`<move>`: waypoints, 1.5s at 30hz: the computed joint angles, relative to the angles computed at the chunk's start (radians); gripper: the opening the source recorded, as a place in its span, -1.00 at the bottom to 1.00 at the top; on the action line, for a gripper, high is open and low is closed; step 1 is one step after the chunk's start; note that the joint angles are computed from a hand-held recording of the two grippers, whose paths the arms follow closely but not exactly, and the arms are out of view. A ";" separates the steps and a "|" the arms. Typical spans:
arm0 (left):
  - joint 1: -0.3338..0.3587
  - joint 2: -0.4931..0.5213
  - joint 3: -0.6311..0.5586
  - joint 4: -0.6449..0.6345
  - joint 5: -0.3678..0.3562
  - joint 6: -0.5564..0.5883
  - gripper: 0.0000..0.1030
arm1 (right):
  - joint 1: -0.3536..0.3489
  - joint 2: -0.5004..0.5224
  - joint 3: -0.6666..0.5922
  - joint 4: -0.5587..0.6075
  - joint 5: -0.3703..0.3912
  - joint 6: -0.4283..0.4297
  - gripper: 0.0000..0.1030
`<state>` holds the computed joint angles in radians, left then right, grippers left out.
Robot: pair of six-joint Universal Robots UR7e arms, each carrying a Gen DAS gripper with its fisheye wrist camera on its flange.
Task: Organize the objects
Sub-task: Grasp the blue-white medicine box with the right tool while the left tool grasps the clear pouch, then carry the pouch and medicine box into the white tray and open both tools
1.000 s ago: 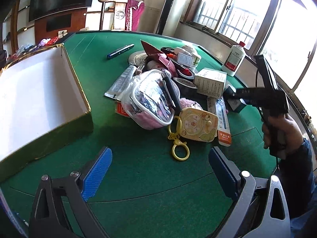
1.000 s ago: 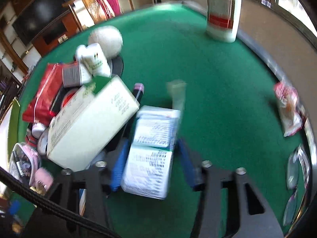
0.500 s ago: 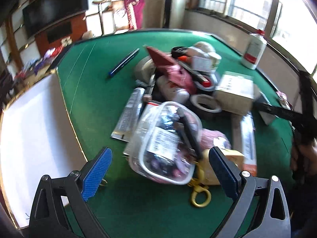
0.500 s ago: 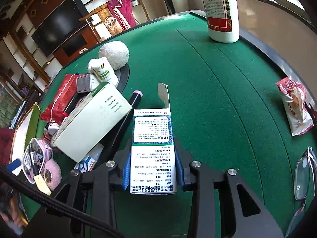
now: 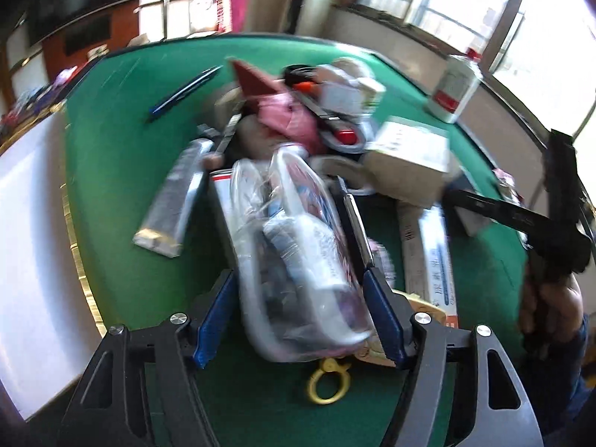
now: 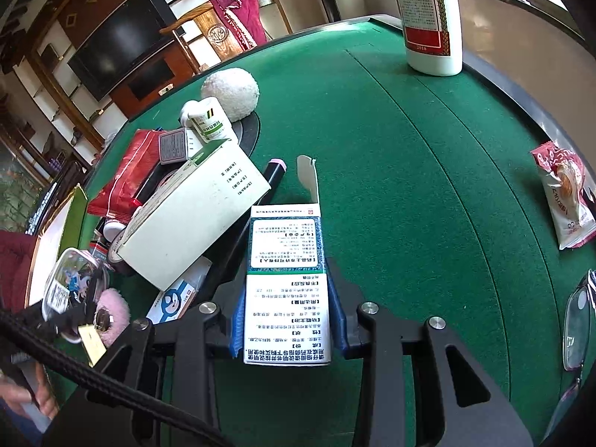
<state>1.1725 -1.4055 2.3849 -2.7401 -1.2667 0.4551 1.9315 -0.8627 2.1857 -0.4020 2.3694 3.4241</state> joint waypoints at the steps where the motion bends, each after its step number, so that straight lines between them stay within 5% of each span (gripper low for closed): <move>1: -0.007 0.004 0.011 -0.023 0.002 0.009 0.21 | 0.003 0.004 -0.004 0.000 0.006 -0.003 -0.35; 4: -0.005 0.024 -0.007 -0.022 0.006 -0.013 0.11 | 0.010 0.015 -0.013 0.001 0.026 -0.017 -0.35; 8: 0.028 0.050 -0.065 0.032 -0.049 -0.064 -0.39 | 0.005 0.008 -0.006 -0.008 0.016 -0.022 -0.35; 28: -0.047 0.131 -0.083 -0.076 0.034 -0.063 -0.25 | -0.001 -0.004 0.005 -0.012 -0.013 -0.017 -0.12; 30: -0.050 0.138 -0.079 -0.085 0.039 -0.070 -0.48 | 0.009 0.009 -0.008 -0.004 0.012 -0.023 -0.18; 32: -0.057 0.144 -0.059 -0.123 0.065 -0.056 -0.50 | 0.015 0.017 -0.015 0.003 0.029 -0.029 -0.22; 35: -0.036 0.120 -0.047 -0.133 0.024 -0.062 -0.51 | 0.009 0.000 0.004 -0.016 0.005 -0.033 -0.29; 45: -0.010 0.002 0.006 -0.153 -0.034 -0.053 -0.50 | 0.072 -0.014 0.022 -0.108 0.109 -0.084 -0.38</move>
